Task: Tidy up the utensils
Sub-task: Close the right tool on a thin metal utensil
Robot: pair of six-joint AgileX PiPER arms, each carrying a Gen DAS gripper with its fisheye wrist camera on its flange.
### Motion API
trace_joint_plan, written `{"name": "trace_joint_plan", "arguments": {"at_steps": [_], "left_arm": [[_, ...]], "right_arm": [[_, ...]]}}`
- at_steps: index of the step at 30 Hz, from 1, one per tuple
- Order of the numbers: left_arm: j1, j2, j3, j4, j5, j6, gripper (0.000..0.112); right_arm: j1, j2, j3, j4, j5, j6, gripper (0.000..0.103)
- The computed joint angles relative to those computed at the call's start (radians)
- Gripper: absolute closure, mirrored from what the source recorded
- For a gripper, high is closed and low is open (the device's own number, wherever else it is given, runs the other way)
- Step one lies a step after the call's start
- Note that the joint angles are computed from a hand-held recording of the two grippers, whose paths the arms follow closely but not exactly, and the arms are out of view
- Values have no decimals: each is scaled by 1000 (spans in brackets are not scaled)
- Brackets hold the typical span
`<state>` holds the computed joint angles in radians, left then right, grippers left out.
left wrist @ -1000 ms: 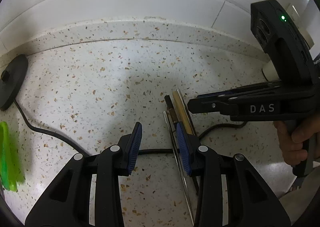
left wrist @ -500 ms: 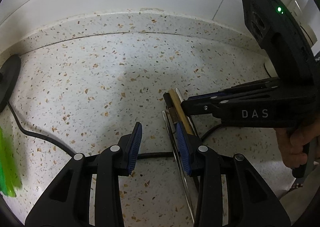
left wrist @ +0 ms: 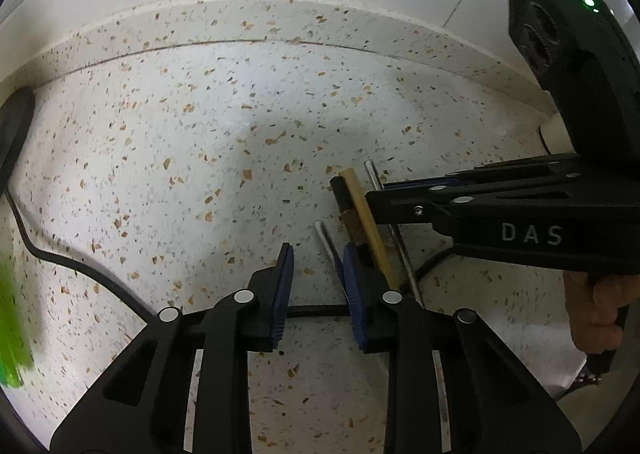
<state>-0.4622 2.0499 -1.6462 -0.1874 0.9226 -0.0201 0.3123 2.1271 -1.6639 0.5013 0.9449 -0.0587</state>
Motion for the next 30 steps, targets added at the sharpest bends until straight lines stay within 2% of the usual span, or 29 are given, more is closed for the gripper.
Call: {"name": "trace_joint_plan", "arguments": {"at_steps": [4,8,12,16,23,30], "left_arm": [[9,19,-24,-24,18,1,94],[25,44,-59,-57,49,-13,103],[61,42,-63,-99,70,-26,106],[78,4,-31,-120,43,-40,107],[89,-138,71,-127,-32,-42,107],[70,-283,161,-75,-97,-90,107]], "right_arm": [[-13,3,6,35,6,-10,99],[-38,-11,34,80,6,-22,100],[-62,-49,79,112,-2,-38,100],[-84,-114,139,132,-22,-56,100],[-115,-243,234,151,-59,-94,100],[-125,-365,312,126,-90,-122,100]]}}
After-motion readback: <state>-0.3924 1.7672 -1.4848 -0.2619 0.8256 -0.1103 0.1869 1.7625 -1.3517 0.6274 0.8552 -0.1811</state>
